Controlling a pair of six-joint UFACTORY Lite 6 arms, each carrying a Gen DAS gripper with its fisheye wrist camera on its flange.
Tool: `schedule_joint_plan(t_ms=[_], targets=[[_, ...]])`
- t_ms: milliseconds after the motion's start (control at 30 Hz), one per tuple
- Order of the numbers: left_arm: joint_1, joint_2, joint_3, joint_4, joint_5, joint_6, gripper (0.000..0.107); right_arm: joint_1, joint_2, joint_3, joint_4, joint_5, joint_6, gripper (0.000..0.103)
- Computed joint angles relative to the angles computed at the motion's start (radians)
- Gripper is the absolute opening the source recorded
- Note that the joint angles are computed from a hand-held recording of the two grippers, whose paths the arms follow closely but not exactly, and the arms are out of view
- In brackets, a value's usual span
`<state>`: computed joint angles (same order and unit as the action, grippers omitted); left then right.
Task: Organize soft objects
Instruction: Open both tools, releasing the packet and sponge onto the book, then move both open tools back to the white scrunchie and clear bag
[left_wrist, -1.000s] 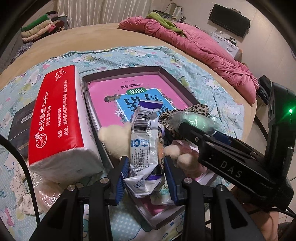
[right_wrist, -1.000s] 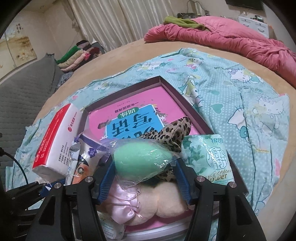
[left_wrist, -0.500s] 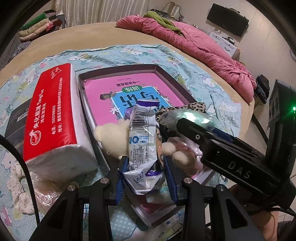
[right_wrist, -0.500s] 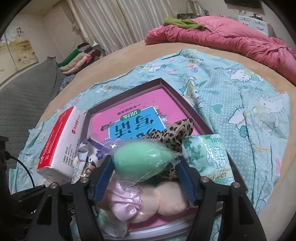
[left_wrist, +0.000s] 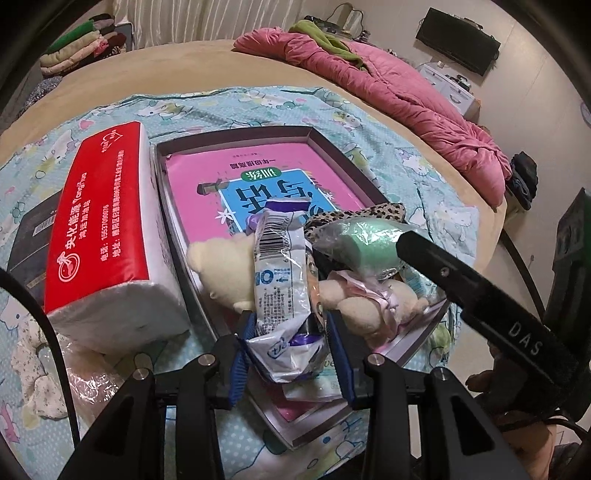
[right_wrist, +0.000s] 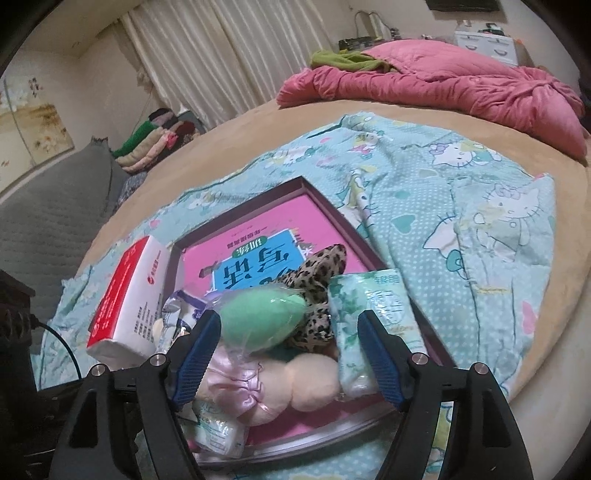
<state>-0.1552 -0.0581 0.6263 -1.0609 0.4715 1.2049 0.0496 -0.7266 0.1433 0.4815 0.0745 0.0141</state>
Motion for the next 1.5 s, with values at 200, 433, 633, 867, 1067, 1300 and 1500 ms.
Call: schedule_joint_plan(t_ms=[200, 433, 633, 867, 1067, 1300, 1500], targets=[[-0.003, -0.016, -0.007, 0.023, -0.004, -0.026, 0.049, -0.006, -0.025, 0.001, -0.037, 0.02, 0.029, 0.078], [0.003, -0.057, -0.021, 0.073, -0.002, -0.073, 0.062, 0.005, -0.078, -0.003, -0.252, 0.05, 0.253, 0.079], [-0.014, -0.144, -0.046, 0.158, -0.006, -0.149, 0.071, 0.032, -0.138, -0.001, -0.542, 0.097, 0.556, 0.079], [0.002, -0.23, -0.065, 0.237, 0.011, -0.217, 0.074, 0.08, -0.191, 0.009, -0.763, 0.164, 0.794, 0.08], [0.058, -0.301, -0.076, 0.272, 0.048, -0.235, 0.078, 0.129, -0.252, 0.02, -0.852, 0.236, 0.903, 0.08], [0.149, -0.399, -0.079, 0.324, 0.129, -0.245, 0.079, 0.311, -0.318, 0.064, -1.116, 0.397, 1.221, 0.08], [0.28, -0.454, -0.068, 0.306, 0.238, -0.178, 0.081, 0.517, -0.306, 0.129, -1.27, 0.548, 1.429, 0.081]])
